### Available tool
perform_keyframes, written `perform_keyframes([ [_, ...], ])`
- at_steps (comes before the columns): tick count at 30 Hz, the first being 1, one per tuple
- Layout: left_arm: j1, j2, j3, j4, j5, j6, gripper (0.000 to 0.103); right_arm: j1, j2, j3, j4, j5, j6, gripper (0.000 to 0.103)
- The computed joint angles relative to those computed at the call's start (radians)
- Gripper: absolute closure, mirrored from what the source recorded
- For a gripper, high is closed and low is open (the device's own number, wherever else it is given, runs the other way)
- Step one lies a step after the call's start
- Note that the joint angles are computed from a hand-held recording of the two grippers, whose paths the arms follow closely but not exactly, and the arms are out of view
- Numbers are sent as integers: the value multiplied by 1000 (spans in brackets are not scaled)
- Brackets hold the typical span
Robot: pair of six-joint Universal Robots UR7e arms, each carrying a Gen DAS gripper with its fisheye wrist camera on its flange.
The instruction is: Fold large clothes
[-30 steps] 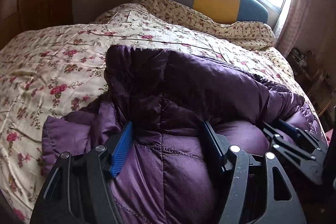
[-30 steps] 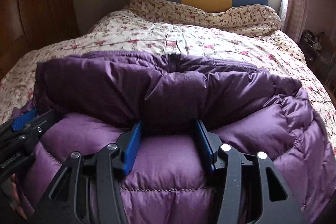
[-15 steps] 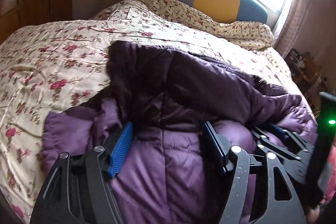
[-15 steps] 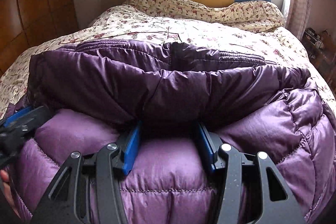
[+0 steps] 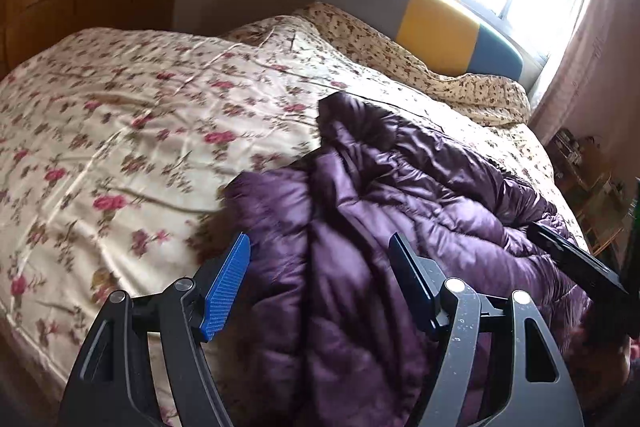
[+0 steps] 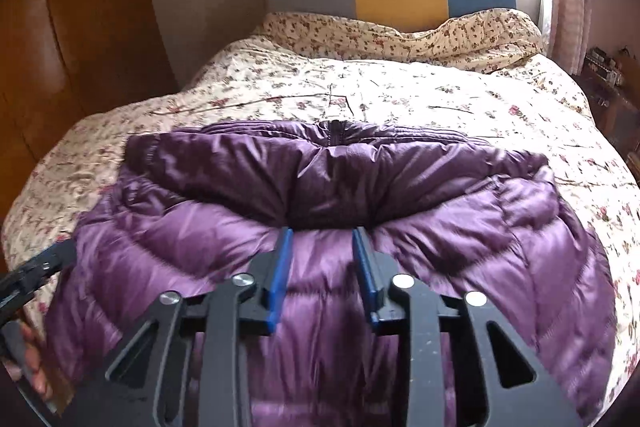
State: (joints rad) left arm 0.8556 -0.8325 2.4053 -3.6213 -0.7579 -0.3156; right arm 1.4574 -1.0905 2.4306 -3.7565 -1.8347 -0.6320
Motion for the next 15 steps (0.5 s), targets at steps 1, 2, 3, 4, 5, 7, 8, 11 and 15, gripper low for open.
perform_keyframes([
  [1,4,-3,5,-1,-3,-5,32,-3,-21,22,3,12,2,80],
  [2,7,-6,14,-2,-6,-16,32,-3,-34,39,3,19,2,81],
  [3,7,-7,21,-3,-6,-24,32,-1,-40,52,-1,20,-2,82],
  [4,7,-7,29,-5,-7,-31,32,1,-41,62,-10,18,-6,82],
  [5,8,0,36,-27,-6,-19,32,3,-42,79,-24,17,-12,82],
  [7,4,2,53,-40,-8,-30,32,5,-32,105,-54,7,-21,83],
  [8,6,2,55,-43,-12,-31,32,5,-26,116,-70,2,-27,84],
  [11,3,-1,71,-57,-17,-29,32,-2,-8,137,-105,-4,-42,85],
  [15,4,-6,82,-54,-21,-34,27,-24,17,149,-136,-7,-60,86],
])
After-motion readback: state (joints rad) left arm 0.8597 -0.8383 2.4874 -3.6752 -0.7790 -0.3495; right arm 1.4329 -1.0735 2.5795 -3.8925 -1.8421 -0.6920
